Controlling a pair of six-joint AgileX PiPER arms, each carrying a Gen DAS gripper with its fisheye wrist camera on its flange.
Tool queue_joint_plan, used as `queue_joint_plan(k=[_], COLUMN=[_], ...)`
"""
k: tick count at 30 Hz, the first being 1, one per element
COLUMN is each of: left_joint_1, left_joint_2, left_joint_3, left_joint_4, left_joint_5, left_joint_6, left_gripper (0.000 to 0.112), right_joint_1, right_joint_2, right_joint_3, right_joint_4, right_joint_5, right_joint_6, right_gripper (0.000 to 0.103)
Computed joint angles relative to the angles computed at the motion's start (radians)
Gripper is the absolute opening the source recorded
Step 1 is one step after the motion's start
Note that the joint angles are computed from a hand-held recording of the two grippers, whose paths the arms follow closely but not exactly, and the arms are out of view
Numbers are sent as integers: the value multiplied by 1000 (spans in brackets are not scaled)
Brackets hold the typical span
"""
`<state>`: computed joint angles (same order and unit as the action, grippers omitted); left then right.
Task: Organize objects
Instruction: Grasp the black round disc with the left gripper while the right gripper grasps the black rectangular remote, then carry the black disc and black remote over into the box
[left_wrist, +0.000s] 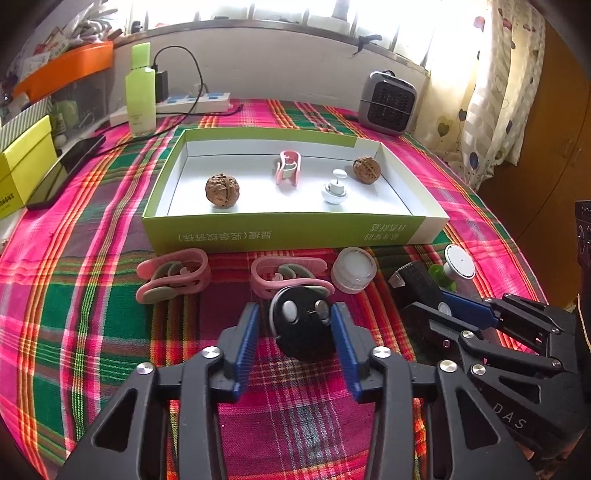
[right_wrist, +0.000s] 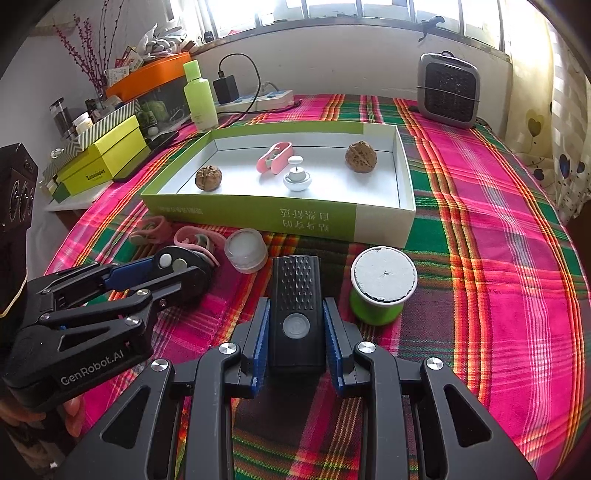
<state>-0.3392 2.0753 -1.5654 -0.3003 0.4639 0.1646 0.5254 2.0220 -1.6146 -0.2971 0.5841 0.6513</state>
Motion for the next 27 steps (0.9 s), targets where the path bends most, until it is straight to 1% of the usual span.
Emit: queue_joint_plan(k=[3,7,21,27], left_joint_1=[0,0,2,1], left_joint_2=[1,0,-15,-41], left_joint_3=[-2,1,27,62], left_joint_4=[-2,-7,-43,-47], left_joint_5=[2,0,-13,-34], left_joint_6=[1,3,34,48], left_gripper=[30,27,26,26], right_joint_1=[0,1,17,25], right_joint_2=[0,0,0,-13], right_joint_3=[-1,-1,-1,11], right_joint_4=[1,-1,-9,-17], right_joint_5=[1,1,4,-2], right_joint_6=[-2,0,0,12], right_gripper=[28,28,28,28])
